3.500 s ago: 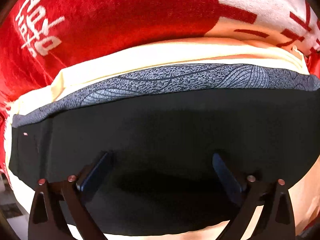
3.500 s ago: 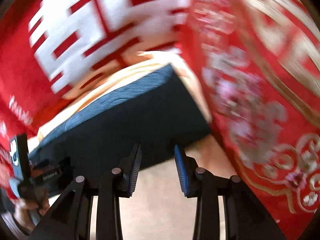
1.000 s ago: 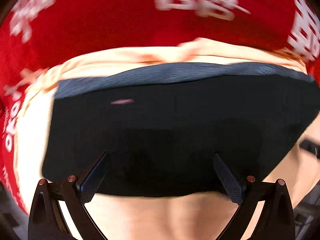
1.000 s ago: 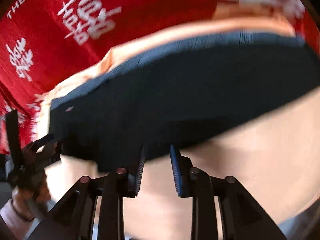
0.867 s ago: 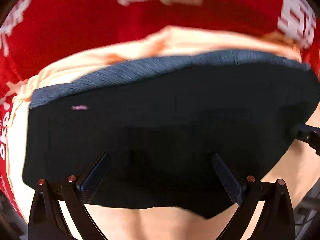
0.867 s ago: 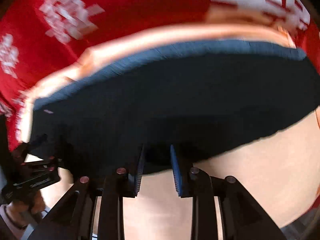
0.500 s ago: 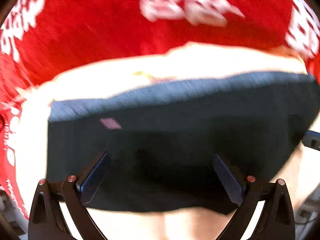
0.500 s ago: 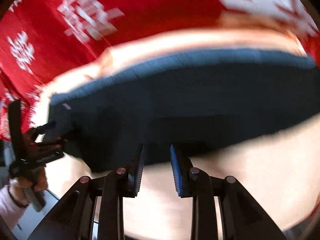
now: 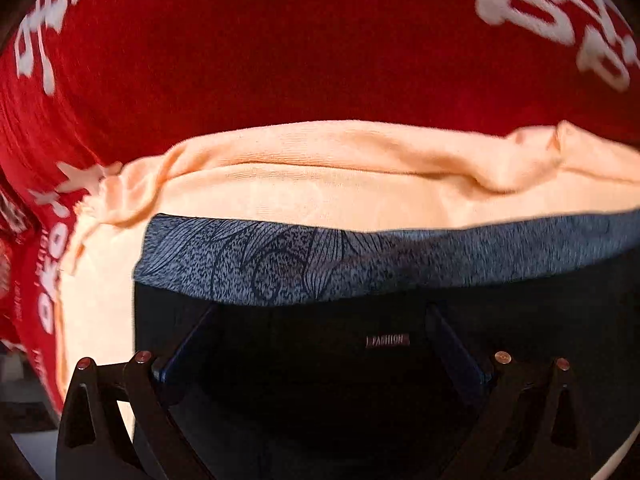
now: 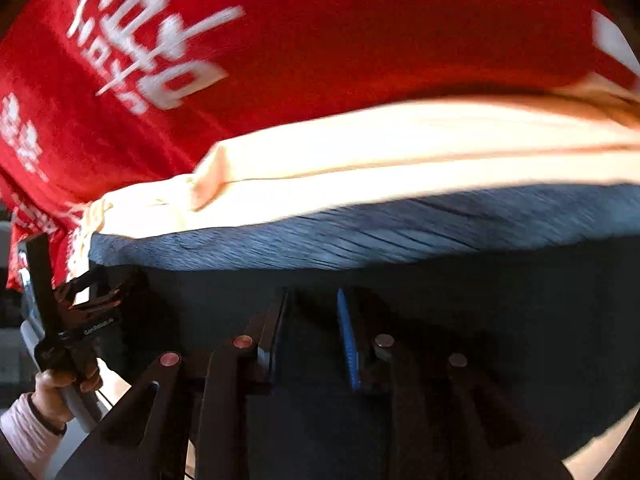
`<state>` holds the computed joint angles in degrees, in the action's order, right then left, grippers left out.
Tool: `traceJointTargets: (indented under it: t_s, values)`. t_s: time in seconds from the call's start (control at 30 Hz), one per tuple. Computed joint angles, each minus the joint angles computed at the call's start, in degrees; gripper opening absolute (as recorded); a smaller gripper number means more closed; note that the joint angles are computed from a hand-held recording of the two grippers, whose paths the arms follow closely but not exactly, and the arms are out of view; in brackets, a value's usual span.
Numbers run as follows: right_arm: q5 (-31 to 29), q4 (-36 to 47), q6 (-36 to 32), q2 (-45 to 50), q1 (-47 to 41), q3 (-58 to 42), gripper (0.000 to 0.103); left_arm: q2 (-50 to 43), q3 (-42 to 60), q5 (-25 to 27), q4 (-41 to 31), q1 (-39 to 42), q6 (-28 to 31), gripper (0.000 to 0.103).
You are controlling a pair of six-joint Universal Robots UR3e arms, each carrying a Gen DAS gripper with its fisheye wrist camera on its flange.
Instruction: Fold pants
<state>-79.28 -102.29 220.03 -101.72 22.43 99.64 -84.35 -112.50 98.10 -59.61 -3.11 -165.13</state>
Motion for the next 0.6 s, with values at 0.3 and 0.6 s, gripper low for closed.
traceJointTargets:
  t_s: [0.3,0.6]
  values:
    - [-3.7,22.1,7.5,-17.6,-0.8,-2.2,0.056,10.4,2.9,-1.8,-17.4,-7.3,-7.2,0.102]
    - [-1.0,41.2,17.9,-34.8,0.1,-1.9,0.057,6.8,14.1,-5.1,-30.1,-24.6,-19.3,0.102]
